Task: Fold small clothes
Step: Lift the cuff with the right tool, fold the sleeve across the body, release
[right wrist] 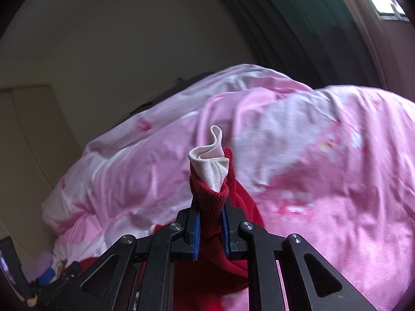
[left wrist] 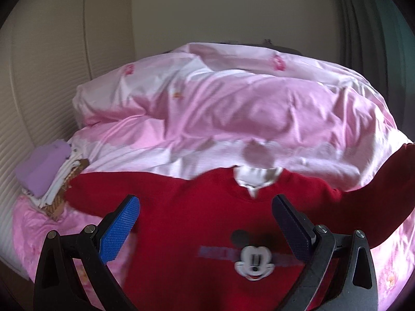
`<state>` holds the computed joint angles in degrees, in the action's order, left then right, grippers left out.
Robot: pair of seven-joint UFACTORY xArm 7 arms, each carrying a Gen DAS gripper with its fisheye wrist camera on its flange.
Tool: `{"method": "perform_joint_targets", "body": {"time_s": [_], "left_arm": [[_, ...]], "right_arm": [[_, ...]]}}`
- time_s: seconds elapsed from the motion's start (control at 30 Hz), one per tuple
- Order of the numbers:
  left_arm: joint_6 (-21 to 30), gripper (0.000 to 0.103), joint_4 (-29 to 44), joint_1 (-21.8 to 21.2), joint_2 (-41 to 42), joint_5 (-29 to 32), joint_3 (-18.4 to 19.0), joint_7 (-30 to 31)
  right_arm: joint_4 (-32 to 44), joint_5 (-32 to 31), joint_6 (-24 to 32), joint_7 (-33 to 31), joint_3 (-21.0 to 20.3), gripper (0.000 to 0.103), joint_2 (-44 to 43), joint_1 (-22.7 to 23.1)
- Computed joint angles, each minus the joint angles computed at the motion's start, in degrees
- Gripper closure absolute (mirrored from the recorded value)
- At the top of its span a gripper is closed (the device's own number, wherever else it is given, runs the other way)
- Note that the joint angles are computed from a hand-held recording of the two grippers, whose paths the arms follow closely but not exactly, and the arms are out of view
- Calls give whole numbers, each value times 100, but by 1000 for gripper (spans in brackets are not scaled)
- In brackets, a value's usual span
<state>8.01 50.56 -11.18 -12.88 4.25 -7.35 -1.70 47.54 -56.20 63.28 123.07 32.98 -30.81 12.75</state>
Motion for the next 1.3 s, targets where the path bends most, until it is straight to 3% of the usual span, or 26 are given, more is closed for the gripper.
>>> {"method": "perform_joint_targets", "body": {"time_s": [0.27, 0.57, 0.77, 1.03, 1.2, 1.27, 1.3], "left_arm": [[56, 0, 171, -82, 101, -873, 732, 991], [53, 0, 467, 170, 441, -1866, 1174, 2094], [182, 0, 687, 472, 739, -2529, 1205, 2723], [329, 0, 890, 926, 1044, -2925, 1050, 3105], [378, 0, 914, 1068, 1116, -3058, 961, 3260], [391, 0, 899, 1098, 1119, -3044, 927, 3268], [388, 0, 877, 1107, 1110, -3023, 912, 3262]], "right_arm": [[1459, -873, 428, -305, 272, 88, 1750, 42], [3555, -1729, 1196, -1371, 69, 88, 4192, 843], [5219, -1704, 1477, -2533, -367, 89, 5735, 1546], [7365, -1360, 1598, -3874, -937, 89, 7359, 2356], [7986, -1010, 1558, -4239, -1240, 87, 7822, 2624], [8032, -895, 1497, -4264, -1367, 84, 7881, 2700], [7987, -855, 1436, -4244, -1431, 76, 7861, 2728]]}}
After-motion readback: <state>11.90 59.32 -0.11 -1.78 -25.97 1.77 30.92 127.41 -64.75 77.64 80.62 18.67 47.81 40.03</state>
